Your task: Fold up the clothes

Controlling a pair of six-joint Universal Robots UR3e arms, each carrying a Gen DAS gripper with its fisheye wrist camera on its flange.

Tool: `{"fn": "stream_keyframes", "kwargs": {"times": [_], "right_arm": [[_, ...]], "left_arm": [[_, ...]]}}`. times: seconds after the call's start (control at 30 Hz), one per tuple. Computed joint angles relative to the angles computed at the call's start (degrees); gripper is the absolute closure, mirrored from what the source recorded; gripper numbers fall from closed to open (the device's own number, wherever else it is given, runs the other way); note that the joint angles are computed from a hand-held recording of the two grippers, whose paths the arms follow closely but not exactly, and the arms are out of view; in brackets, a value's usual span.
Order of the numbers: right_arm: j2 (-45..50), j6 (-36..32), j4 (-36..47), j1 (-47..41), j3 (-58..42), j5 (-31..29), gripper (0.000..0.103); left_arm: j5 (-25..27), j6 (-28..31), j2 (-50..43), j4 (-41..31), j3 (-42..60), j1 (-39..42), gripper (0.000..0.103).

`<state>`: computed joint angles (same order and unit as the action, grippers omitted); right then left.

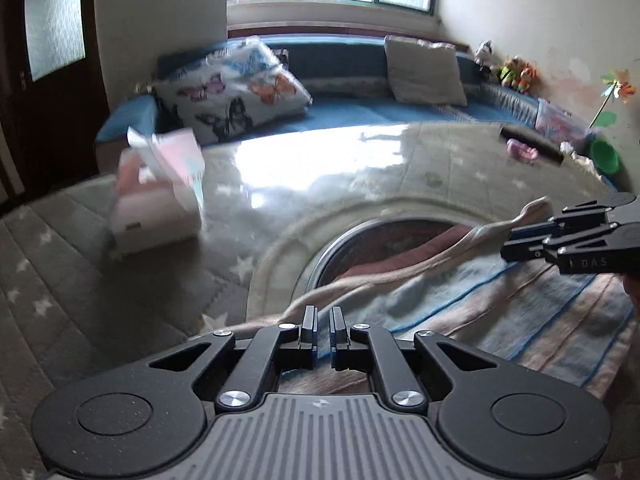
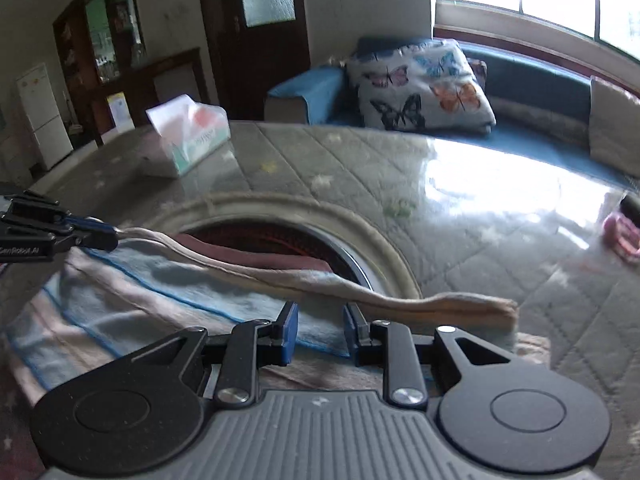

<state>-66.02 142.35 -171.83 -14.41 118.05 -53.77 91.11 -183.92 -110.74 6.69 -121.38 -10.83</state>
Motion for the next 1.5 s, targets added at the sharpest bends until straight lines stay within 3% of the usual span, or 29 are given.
{"fn": "stream_keyframes", "kwargs": {"times": [0.13, 0.2, 0.3, 0.5, 0.7, 0.97, 1.13, 1.27, 1.33, 1.5], "right_arm": [[5.0, 6.3, -3.9, -0.5, -3.5, -1.2, 0.083], [5.5, 8.3, -3.6, -1.3, -4.5, -0.9, 0.088], [4.6, 9.9, -5.7, -2.7, -3.4, -1.7, 0.086], [-0.6, 1.9, 0.1, -5.2, 0.3, -1.1, 0.075], [-7.9, -5.9, 1.2, -8.7, 8.5, -1.4, 0.065], [-26.4, -24.5, 13.3, -20.3, 23.9, 2.8, 0.065], [-40.0, -35.5, 23.8, -29.3, 31.6, 5.2, 0.064], [-47.7, -39.9, 34.5, -33.9, 31.9, 5.5, 0.063], [-51.2, -42.1, 39.1, -36.9, 32.6, 6.1, 0.063], [-52.1, -41.6, 45.0, -41.6, 32.4, 6.3, 0.061]], "left_arm": [[0.2, -1.0, -2.6, 2.1, -0.8, 2.5, 0.096], [-2.2, -1.3, -2.0, 4.6, -3.2, 4.2, 0.096], [1.0, -1.9, -1.3, 5.1, -3.2, 2.3, 0.096], [1.0, -1.1, -0.1, 5.6, -3.3, -2.0, 0.095], [6.8, 0.4, -1.7, 5.2, -4.1, -5.4, 0.095], [9.4, -1.7, 3.9, 10.2, -13.4, -8.6, 0.095], [14.9, -2.3, 3.3, 13.7, -17.2, -12.7, 0.094], [17.4, -6.2, 6.7, 13.4, -20.0, -14.2, 0.093], [19.2, -8.4, 8.0, 14.0, -21.2, -15.7, 0.087], [21.3, -15.1, 9.8, 13.8, -24.0, -18.4, 0.084]]}}
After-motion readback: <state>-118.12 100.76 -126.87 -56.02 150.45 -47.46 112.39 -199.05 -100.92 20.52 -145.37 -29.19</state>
